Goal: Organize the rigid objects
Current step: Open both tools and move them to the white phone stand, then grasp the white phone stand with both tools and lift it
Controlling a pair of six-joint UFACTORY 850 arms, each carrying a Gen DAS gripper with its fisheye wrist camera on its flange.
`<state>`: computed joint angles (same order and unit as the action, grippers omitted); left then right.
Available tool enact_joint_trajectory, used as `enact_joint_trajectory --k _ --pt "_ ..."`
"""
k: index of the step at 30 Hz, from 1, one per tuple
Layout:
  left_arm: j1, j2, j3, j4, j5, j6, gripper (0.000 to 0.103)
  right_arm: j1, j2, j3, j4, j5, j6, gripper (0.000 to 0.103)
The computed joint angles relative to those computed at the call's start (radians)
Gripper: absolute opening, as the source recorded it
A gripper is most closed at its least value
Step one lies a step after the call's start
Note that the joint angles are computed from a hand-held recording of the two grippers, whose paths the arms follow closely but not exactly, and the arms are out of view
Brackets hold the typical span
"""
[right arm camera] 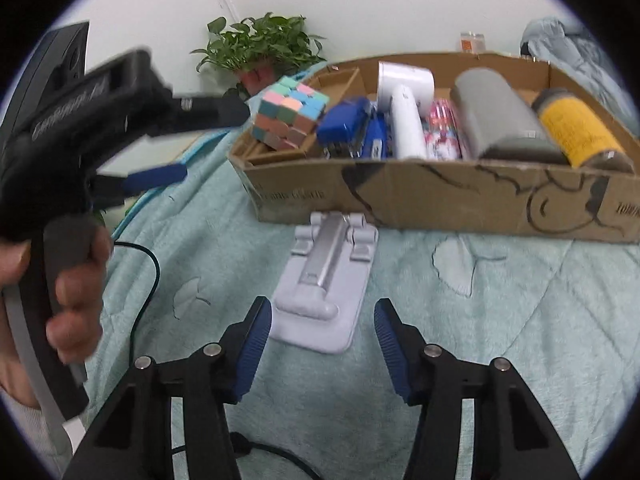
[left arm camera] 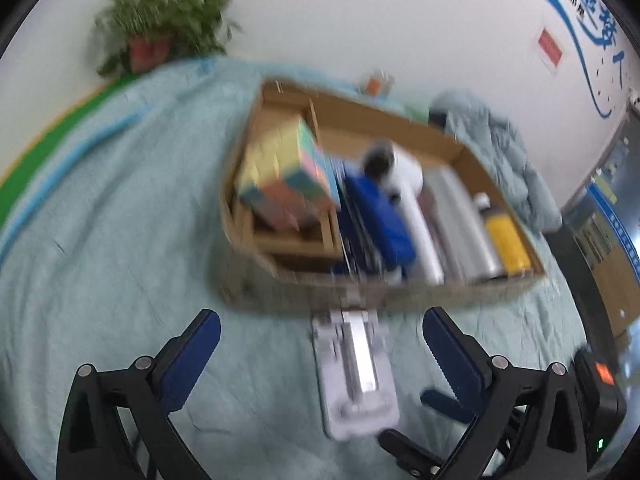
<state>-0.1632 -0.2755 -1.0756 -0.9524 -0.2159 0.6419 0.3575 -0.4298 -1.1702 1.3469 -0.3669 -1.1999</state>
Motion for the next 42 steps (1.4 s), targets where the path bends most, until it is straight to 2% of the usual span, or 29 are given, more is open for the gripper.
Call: enact_joint_trajectory --k 1,2,4,5,6,10,13,16,18,19,23,25,26,29,31,33,37,38,42 --pt "0.004 -0.022 -0.011 -0.019 -0.046 0.022 0.102 -0.004 -0.018 -0.014 -0.052 -0.019 0.073 0.078" --pt "0.008 -0.055 -0.031 -0.012 -0.102 0.007 0.101 -0.007 -0.028 -0.020 -0.063 -0.031 0.105 0.082" --pt "0.005 -0.110 -0.072 0.055 -0.171 -0.077 0.099 -0.013 -0.023 -0.006 0.013 -0.043 0.047 0.082" --pt "0.000 -0.136 -0.095 0.091 -0.202 -0.112 0.092 -0.016 -0.022 -0.005 0.023 -0.052 0.040 0.082" --pt "-0.005 -0.152 -0.109 0.101 -0.223 -0.123 0.087 -0.020 -0.020 -0.002 0.033 -0.064 0.032 0.082" --pt "-0.029 -0.174 -0.126 0.083 -0.245 -0.112 0.084 -0.024 -0.008 0.016 0.052 -0.065 0.004 0.082" --pt "-0.036 -0.156 -0.094 0.014 -0.247 -0.064 0.084 -0.040 0.008 0.031 0.046 -0.078 0.008 0.082" --pt "-0.025 -0.157 -0.072 -0.176 -0.362 0.119 0.082 -0.057 0.031 0.062 0.048 -0.067 -0.014 0.082" --pt "-0.032 -0.159 -0.061 -0.258 -0.441 0.210 0.074 -0.070 0.041 0.076 0.011 -0.068 0.016 0.082" --pt "-0.042 -0.153 -0.050 -0.301 -0.451 0.253 0.073 -0.079 0.052 0.085 -0.023 -0.065 0.044 0.082" --pt "-0.060 -0.095 0.013 -0.414 -0.364 0.306 0.073 -0.095 0.093 0.116 -0.023 -0.041 -0.019 0.082" --pt "-0.060 -0.058 0.052 -0.453 -0.307 0.317 0.080 -0.097 0.107 0.115 -0.006 0.005 -0.101 0.082" --pt "-0.062 -0.032 0.077 -0.480 -0.252 0.326 0.083 -0.097 0.103 0.102 -0.009 0.024 -0.136 0.082" --pt "-0.069 0.005 0.111 -0.472 -0.154 0.288 0.083 -0.091 0.044 0.022 -0.215 0.003 -0.077 0.082" --pt "-0.067 0.006 0.113 -0.461 -0.154 0.265 0.084 -0.075 0.001 -0.034 -0.368 0.000 -0.006 0.081" --pt "-0.061 0.014 0.132 -0.485 -0.157 0.280 0.085 -0.073 -0.038 -0.078 -0.416 -0.044 0.006 0.082" --pt "-0.060 0.014 0.137 -0.472 -0.150 0.260 0.085 -0.060 -0.076 -0.115 -0.532 -0.055 0.121 0.080" --pt "-0.058 0.010 0.138 -0.487 -0.159 0.270 0.085 -0.057 -0.079 -0.114 -0.541 -0.042 0.140 0.076" --pt "-0.068 -0.020 0.119 -0.513 -0.183 0.284 0.085 -0.061 -0.028 -0.034 -0.425 0.016 0.036 0.071"
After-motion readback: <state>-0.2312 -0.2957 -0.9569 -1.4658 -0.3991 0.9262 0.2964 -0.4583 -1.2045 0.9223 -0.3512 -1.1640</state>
